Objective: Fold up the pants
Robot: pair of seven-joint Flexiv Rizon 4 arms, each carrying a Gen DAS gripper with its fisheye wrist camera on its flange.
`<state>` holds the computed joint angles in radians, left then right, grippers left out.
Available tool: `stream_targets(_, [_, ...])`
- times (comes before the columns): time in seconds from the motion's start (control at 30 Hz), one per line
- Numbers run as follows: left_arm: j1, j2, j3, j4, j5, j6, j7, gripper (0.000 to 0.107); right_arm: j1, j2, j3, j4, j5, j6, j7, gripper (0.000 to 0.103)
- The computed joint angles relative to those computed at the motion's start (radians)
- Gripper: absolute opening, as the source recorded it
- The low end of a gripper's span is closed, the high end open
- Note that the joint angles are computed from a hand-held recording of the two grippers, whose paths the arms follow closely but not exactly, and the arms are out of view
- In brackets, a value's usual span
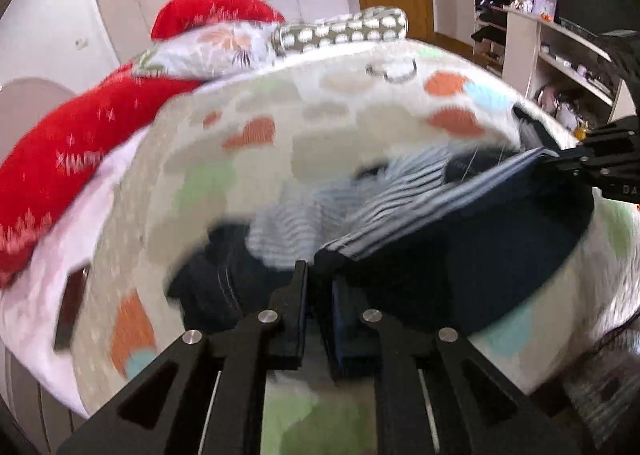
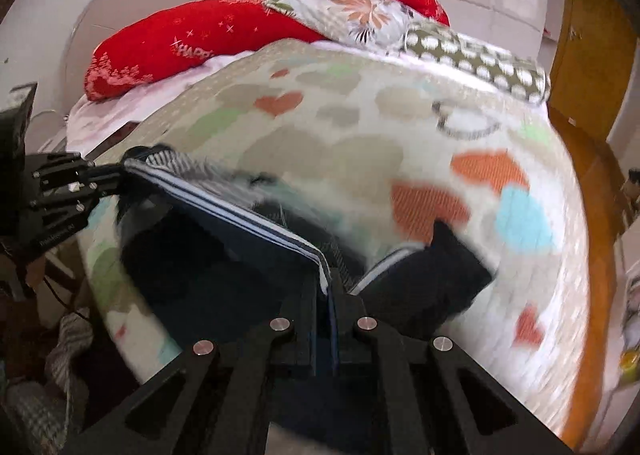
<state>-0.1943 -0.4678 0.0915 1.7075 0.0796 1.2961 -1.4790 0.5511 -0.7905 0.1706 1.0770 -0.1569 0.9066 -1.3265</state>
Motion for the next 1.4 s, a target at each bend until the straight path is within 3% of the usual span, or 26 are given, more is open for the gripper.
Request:
stream_targets(0.07, [-0.015,0.012,0.02,0.035,0.009,-0.02,-0.035,0.017,0.004,0.049,-0.007,0.117,0.015,0.06,0.053,0.007])
stream_targets(0.2, [0.134,0.079,-0.137,0.179,-0.206,0.011,0.062,0.017,0.019,0.143,-0.042,0.32,-0.009,0.171,0.206,0.014])
stream_targets(0.23, [0.143,0.096,-0.143,0.206,-0.237,0.025,0.07,0.019,0.015,0.167,-0.043,0.365,-0.013,0.208,0.239,0.015])
stream_targets(0.33, [0.146,0.133,-0.13,0.235,-0.282,0.057,0.064,0.033,0.028,0.233,-0.094,0.48,-0.075,0.296,0.36,0.021])
stream_targets(0.47, [0.214,0.145,-0.24,0.253,-0.457,0.138,0.162,0.063,0.074,0.289,-0.216,0.572,-0.21,0.381,0.574,0.024])
stream_targets(0.53, [0.171,0.107,-0.197,0.192,-0.443,0.134,0.12,0.067,0.089,0.287,-0.262,0.565,-0.269,0.412,0.661,0.024])
stream_targets(0.63, [0.096,0.021,-0.112,0.067,-0.368,0.072,0.034,0.067,0.052,0.235,-0.223,0.469,-0.288,0.386,0.679,0.024])
stream_targets(0.7, [0.066,-0.033,-0.079,-0.002,-0.331,0.02,-0.02,0.067,0.049,0.179,-0.215,0.375,-0.317,0.301,0.686,0.024])
stream_targets(0.8, [-0.041,-0.089,0.065,-0.099,-0.164,-0.091,-0.204,0.067,0.09,0.111,-0.253,0.256,-0.397,0.096,0.725,0.024])
stream_targets(0.87, [-0.039,-0.094,0.062,-0.091,-0.153,-0.113,-0.228,0.067,0.116,0.104,-0.284,0.252,-0.46,0.028,0.8,0.027])
stream_targets(0.97, [-0.008,-0.094,0.033,-0.069,-0.125,-0.119,-0.259,0.067,0.073,0.129,-0.243,0.316,-0.46,0.114,0.865,0.05])
stream_targets(1.0, [0.001,-0.091,0.023,-0.056,-0.12,-0.101,-0.264,0.067,0.065,0.134,-0.238,0.329,-0.46,0.132,0.882,0.052])
stream_targets(1.1, [0.002,-0.083,0.018,-0.046,-0.095,-0.089,-0.286,0.067,0.047,0.127,-0.219,0.327,-0.462,0.143,0.876,0.051])
stream_targets(1.13, [0.001,-0.082,0.018,-0.045,-0.087,-0.089,-0.292,0.067,0.037,0.121,-0.208,0.324,-0.457,0.161,0.861,0.047])
stream_targets(1.17, [0.002,-0.083,0.018,-0.044,-0.08,-0.089,-0.296,0.067,0.031,0.118,-0.199,0.32,-0.447,0.162,0.849,0.015])
stream_targets(1.2, [0.002,-0.081,0.017,-0.042,-0.075,-0.088,-0.3,0.067,0.021,0.114,-0.182,0.312,-0.428,0.158,0.829,0.007])
stream_targets(1.4, [-0.002,-0.08,0.02,-0.041,-0.052,-0.088,-0.319,0.067,0.023,0.226,-0.207,0.507,-0.433,0.305,0.895,0.007])
